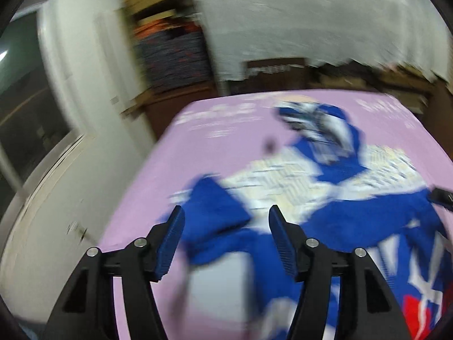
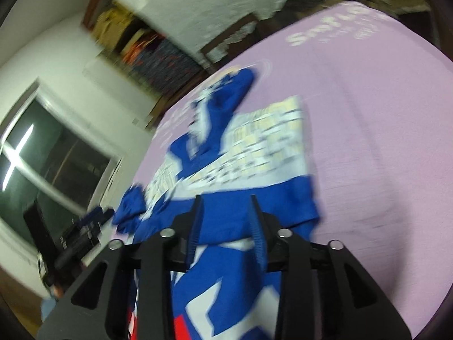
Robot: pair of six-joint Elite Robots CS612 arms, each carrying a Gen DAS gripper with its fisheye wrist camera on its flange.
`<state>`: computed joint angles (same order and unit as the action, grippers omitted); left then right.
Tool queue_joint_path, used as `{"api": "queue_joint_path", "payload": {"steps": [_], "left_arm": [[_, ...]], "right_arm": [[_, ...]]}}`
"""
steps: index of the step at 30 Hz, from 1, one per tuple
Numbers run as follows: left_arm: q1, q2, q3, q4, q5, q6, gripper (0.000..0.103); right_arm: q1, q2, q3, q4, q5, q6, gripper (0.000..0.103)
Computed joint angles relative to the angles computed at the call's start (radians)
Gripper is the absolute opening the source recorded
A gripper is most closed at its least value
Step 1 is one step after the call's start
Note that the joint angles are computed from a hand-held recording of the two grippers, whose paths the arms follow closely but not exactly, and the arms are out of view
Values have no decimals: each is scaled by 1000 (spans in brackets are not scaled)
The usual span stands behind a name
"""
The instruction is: Fold large clothes
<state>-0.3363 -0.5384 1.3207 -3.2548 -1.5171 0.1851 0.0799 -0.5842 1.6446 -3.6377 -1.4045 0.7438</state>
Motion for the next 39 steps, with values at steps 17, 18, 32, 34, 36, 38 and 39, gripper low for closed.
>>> {"api": "queue_joint_path", "payload": {"steps": [17, 18, 32, 34, 36, 38, 39], "left_arm": [[191, 127, -283, 350, -208, -492, 76], [194, 126, -281, 349, -219, -497, 80], [168, 112, -251, 323, -164, -416, 89], [161, 110, -245, 316, -140, -395, 90], [155, 109, -241, 312, -122, -379, 91], [148, 110, -238, 309, -99, -360, 91], [145, 110, -237, 307, -89, -350, 91]], "right_arm": [[249, 206, -719, 772, -236, -589, 51], [259, 236, -781, 820, -269, -620, 51], [242, 287, -890, 877, -261, -538, 4], [227, 245, -820, 813, -239, -499, 4], [212, 208, -759, 760, -220, -453, 4], [188, 166, -684, 693, -187, -387, 3], [178, 147, -649, 662, -171, -355, 3]]}}
